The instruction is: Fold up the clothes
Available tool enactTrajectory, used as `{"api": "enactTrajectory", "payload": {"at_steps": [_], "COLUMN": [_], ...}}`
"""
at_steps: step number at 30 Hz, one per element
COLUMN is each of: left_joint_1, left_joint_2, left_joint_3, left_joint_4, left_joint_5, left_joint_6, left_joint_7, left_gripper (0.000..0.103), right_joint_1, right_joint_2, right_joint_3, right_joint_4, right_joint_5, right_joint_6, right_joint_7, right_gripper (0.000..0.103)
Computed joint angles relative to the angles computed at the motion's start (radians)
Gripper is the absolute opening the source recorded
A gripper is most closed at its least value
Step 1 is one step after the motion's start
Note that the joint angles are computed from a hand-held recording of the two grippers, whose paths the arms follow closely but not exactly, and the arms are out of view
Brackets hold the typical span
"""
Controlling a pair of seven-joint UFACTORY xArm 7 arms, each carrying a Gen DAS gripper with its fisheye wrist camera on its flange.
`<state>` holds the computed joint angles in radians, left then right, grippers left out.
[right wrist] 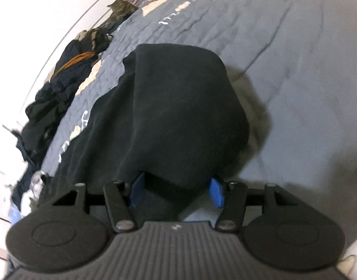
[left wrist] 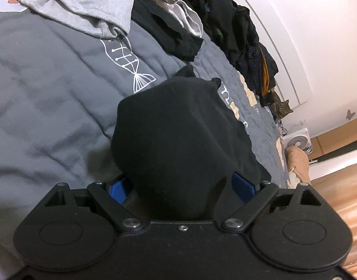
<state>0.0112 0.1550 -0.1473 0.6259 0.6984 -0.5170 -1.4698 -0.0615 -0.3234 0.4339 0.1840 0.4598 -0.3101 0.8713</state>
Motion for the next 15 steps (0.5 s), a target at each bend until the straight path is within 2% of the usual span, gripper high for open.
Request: {"api": "enactTrajectory", "payload": {"at_steps": [4,6,8,10,15], "left_joint_1": [-0.017,-0.019,-0.012,-0.015,-0.027], "left_joint_2": [-0.003,-0.004,-0.001,0.002,0.006], "left_joint_3": [-0.001,-0.002,-0.003,-0.002,-0.008], "left_joint_4": [-0.003,-0.004,0.000,0.003,0.009], "left_joint_5": [-0.033,-0.040,-0.026,-0.035,-0.074], "left_joint_6": [-0.002,-0.007,-0.010,-0.004,0.025], "left_joint_7": [0.027,0.030,0.013,0.012,0.040], "left_gripper": [0.089,0.089,0.089,0.089,0.089], "right_joint_1": [0.118,0.175,0.195,0.202,0.245], "right_joint_2": [0.019,0.002,0.006,0.022,0.136], "right_joint_3": [-0.143,-0.191,-0.221,-0.228,-0.256], "right_joint_4": [-0.031,-0.076,-0.090,-0.080,-0.068], "right_joint_5": [-0.050,-0.060,-0.081,-0.073,-0.025], "right_joint_6": [-0.101,-0.201,-0.256,-0.243,-0.396], "right_joint_7": [0.082,0.146,0.154,0.148,0.265], "right_gripper": [0.057,0.057,0.057,0.057,0.059]}}
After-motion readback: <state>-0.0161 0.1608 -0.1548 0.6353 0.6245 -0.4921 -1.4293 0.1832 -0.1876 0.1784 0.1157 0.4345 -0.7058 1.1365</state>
